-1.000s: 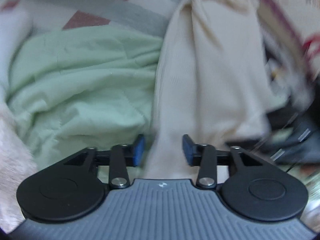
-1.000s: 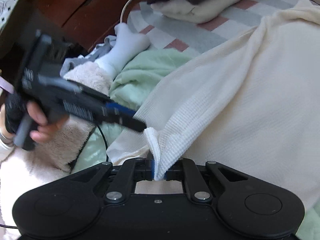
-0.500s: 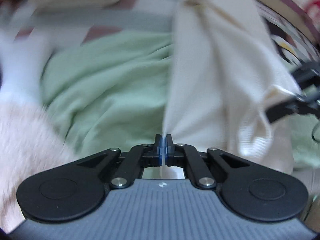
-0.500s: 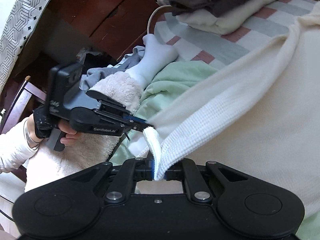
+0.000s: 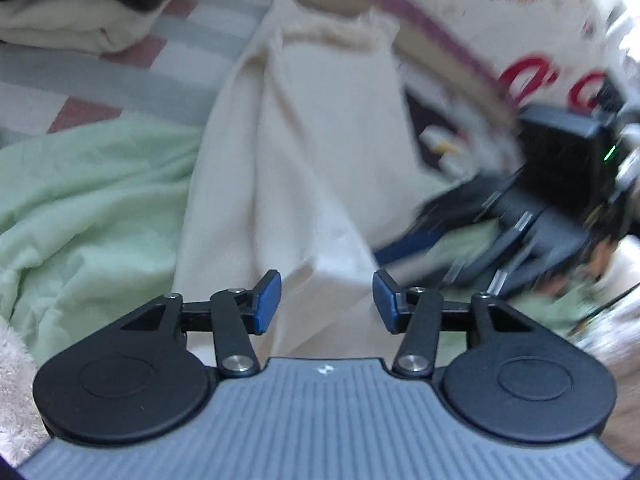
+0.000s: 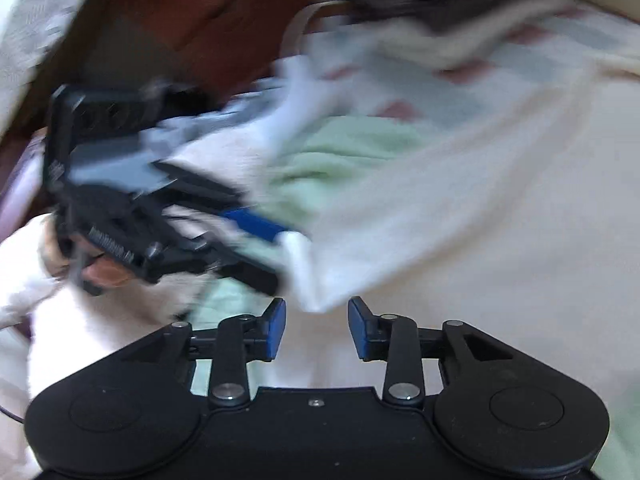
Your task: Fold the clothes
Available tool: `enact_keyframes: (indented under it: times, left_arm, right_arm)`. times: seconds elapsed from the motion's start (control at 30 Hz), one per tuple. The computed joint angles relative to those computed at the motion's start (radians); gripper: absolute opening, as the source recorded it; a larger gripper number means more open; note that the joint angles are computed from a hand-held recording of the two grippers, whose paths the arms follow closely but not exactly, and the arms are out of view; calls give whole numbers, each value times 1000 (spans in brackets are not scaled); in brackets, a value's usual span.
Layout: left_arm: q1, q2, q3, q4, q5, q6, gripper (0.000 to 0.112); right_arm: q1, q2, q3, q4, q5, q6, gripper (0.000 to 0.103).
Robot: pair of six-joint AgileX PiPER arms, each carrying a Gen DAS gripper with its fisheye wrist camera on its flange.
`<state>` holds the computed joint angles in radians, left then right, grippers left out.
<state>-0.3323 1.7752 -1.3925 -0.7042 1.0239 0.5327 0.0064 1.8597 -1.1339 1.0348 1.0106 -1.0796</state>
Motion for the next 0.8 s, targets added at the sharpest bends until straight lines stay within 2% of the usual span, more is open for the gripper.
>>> enact_keyframes:
  times: [0.13, 0.23, 0.3, 0.33, 0.37, 0.4, 0.43, 0.5, 0.53, 0.63, 0.8]
  left_arm:
    - [-90, -28, 35, 189, -84, -55, 55]
    - [-101, -16, 38, 199, -92, -46, 59]
    - [-131, 14, 20, 235, -106, -64, 60]
    - [-149, 39, -5, 274, -91, -86, 57]
    - [-168, 66, -35, 317, -70, -112, 17]
    - [-158, 75, -46, 322, -38, -171, 6]
    - [-119, 62, -48, 287, -11, -241, 6]
    - [-11, 5, -11, 142, 11, -299, 6]
    - [19, -19, 25, 111, -6, -312, 6]
    - [53, -64, 78, 124, -39, -406, 6]
    - [0, -60, 91, 204, -48, -476, 7]
  right_arm:
    - [-142, -68, 64, -45, -81, 122, 42]
    - [-223, -100, 123, -11, -52, 149, 43]
    - [-230, -129, 170, -25, -40, 166, 50]
    - [-209, -142, 186, -54, -51, 174, 52]
    - [-188, -155, 201, -85, -61, 184, 52]
    - [-161, -167, 217, -111, -74, 187, 52]
    - [-136, -172, 225, -129, -74, 197, 52]
    - [-133, -157, 231, -108, -23, 178, 52]
    - [-131, -150, 234, -98, 2, 169, 53]
    - [-148, -95, 236, -67, 54, 183, 54]
    - [-121, -54, 241, -93, 51, 253, 59]
